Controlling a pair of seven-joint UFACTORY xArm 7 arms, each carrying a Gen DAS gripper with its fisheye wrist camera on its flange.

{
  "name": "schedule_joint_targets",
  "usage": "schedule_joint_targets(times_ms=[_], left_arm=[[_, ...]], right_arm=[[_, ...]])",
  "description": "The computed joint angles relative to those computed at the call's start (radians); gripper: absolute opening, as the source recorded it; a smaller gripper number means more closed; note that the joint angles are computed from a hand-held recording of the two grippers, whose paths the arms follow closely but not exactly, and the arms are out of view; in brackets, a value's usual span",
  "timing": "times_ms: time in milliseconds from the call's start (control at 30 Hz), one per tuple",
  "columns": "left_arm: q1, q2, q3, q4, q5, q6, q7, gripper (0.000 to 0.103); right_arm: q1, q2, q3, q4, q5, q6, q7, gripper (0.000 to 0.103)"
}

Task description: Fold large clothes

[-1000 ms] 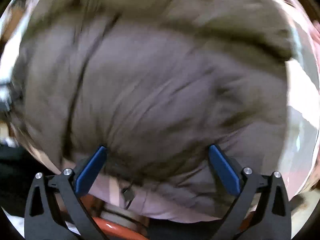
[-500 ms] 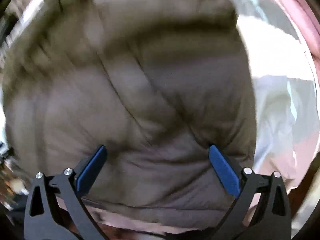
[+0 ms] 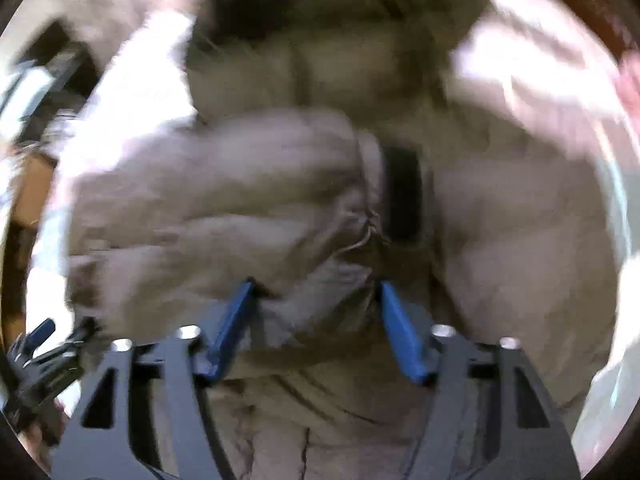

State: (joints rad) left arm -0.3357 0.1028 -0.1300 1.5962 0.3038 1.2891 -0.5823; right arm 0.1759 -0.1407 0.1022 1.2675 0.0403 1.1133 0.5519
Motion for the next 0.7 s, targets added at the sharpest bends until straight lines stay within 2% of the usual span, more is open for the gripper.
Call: schedule_joint_targets(times_ms=[33,67,133,233,267,333,367,400,433,467,500,567,600,700], left_arm=[[-0.013,0.043,0.024,0.031,-0.022,0.052,0.003,0.101],[0.010,0.052,0.009,0.022,-0.045,0.063,0.008,0.101],[0.031,0.052,0.018,-0.022,-0.103,0.038,0.028,0.101],[0.028,0.038,0.019,-0.025,-0.087,0.030,0.030,0.101],[0.025,0.023,0.018,-0.032,-0.079,0.020,0.019,0.097],[0.017,-0.021,0.010,-0.049,-0.045,-0.023,0.001,0.096],[0.015,-0.036,0.006,-0.062,-0.026,-0.052,0.003,0.096],[0.009,-0.037,-0.001,-0.058,0.013,-0.056,0.004,0.097],[-0.015,-0.018,0.014,-0.035,0.037,-0.020,0.008,0.097],[0.003,0.019,-0.005,-0.002,0.020,0.046,0.017,0.098],[0.030,0.036,-0.015,0.001,-0.040,0.076,0.021,0.098],[0.040,0.014,0.018,-0.034,-0.139,0.047,-0.016,0.098],[0.044,0.010,0.019,-0.022,-0.149,0.052,-0.022,0.098],[0.053,-0.029,0.022,-0.016,-0.177,0.041,-0.024,0.098]], right_arm=[[0.004,0.027,-0.007,0.006,0.028,0.011,0.025,0.066],[-0.001,0.035,-0.021,-0.012,0.072,-0.001,0.025,0.069],[-0.010,0.038,-0.039,-0.024,0.136,-0.002,-0.010,0.069],[-0.008,0.037,-0.031,-0.006,0.130,0.018,-0.039,0.071],[-0.008,0.025,-0.029,-0.003,0.134,0.008,-0.026,0.071],[-0.008,-0.016,-0.037,-0.028,0.161,-0.063,-0.019,0.071],[0.017,-0.020,-0.058,-0.022,0.133,-0.085,-0.008,0.072],[0.007,-0.006,-0.038,-0.002,0.063,-0.065,0.026,0.077],[-0.045,0.019,0.011,0.026,0.032,-0.010,0.040,0.081],[-0.059,0.036,0.019,0.033,0.043,0.032,0.043,0.089],[-0.032,0.066,-0.015,0.028,0.096,0.063,0.054,0.092],[-0.024,0.059,-0.033,0.014,0.145,0.038,0.078,0.091],[-0.025,0.061,-0.035,0.034,0.159,0.037,0.086,0.091],[-0.030,0.025,-0.044,0.050,0.219,-0.064,0.099,0.091]])
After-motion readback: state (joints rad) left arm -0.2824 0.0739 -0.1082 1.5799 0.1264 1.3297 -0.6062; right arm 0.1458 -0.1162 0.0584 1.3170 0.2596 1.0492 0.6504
